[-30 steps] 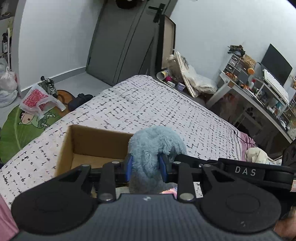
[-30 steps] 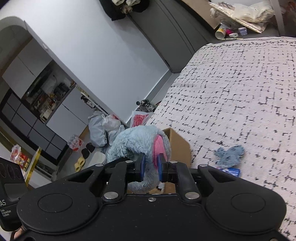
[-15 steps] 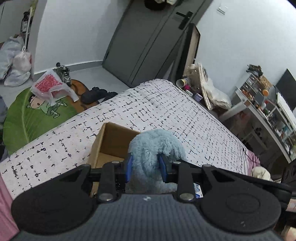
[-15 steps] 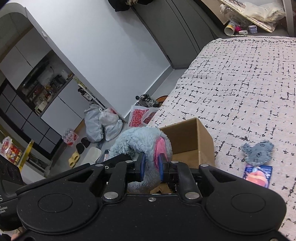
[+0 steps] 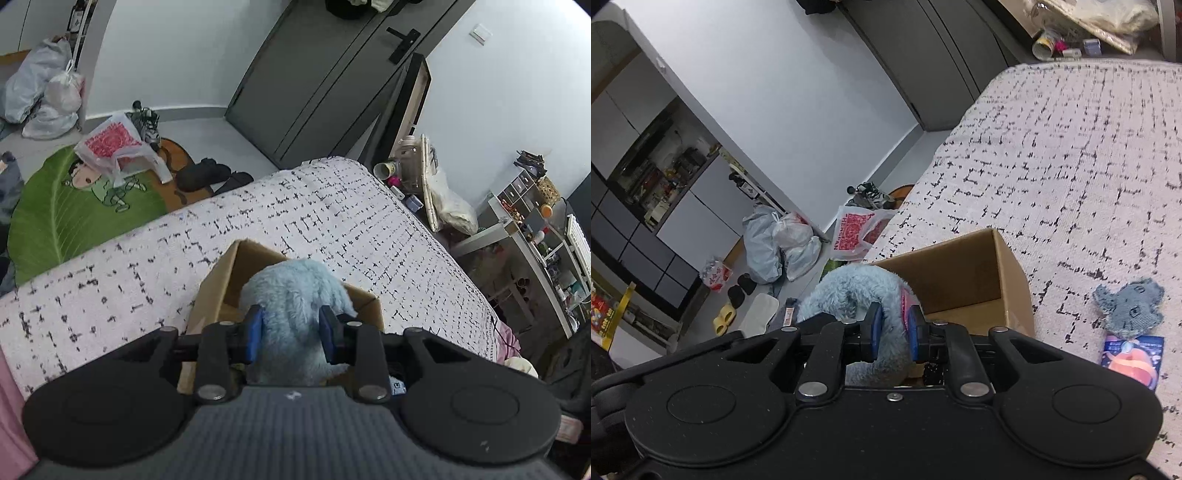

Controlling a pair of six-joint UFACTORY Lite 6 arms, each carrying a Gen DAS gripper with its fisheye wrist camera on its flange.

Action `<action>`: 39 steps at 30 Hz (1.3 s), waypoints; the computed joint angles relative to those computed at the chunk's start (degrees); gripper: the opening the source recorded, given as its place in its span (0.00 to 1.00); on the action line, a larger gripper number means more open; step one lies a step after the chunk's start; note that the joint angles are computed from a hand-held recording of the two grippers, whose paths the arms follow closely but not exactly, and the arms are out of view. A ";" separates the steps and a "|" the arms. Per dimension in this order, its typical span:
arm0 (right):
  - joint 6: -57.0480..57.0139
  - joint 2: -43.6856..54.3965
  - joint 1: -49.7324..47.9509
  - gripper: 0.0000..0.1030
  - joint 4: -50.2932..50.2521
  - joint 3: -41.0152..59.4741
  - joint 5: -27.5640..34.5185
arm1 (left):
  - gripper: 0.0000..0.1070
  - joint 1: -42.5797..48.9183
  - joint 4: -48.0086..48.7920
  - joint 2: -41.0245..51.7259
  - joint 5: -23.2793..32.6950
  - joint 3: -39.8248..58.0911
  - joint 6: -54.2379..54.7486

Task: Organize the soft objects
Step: 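Open the right tool to drop the blue-grey plush into the box, then move the left tool to the denim plush while the right tool approaches the tissue pack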

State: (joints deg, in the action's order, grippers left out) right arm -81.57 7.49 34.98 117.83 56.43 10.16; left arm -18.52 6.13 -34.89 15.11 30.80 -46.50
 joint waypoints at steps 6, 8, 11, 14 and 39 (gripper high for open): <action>12.22 4.08 -0.79 0.23 -11.96 2.96 1.57 | 0.36 -0.47 2.41 3.64 5.57 3.81 -2.66; 13.81 3.58 -1.23 0.26 -12.87 2.26 2.31 | 0.44 -0.63 3.65 4.88 8.63 5.64 -4.22; 12.77 0.80 -1.43 0.37 -11.69 -0.10 2.61 | 0.51 -1.49 7.08 4.27 11.40 6.78 -6.36; 15.05 -2.03 -1.96 0.42 -14.12 -2.01 2.62 | 0.56 -2.41 8.27 3.51 13.17 7.90 -6.83; 45.65 -29.33 -23.88 0.86 -54.07 -16.71 13.94 | 0.84 -27.81 31.25 5.97 29.54 16.57 -31.72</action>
State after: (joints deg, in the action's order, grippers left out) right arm -35.92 -21.84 11.10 63.76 39.72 24.10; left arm -46.32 37.38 -28.92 44.65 47.38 -78.22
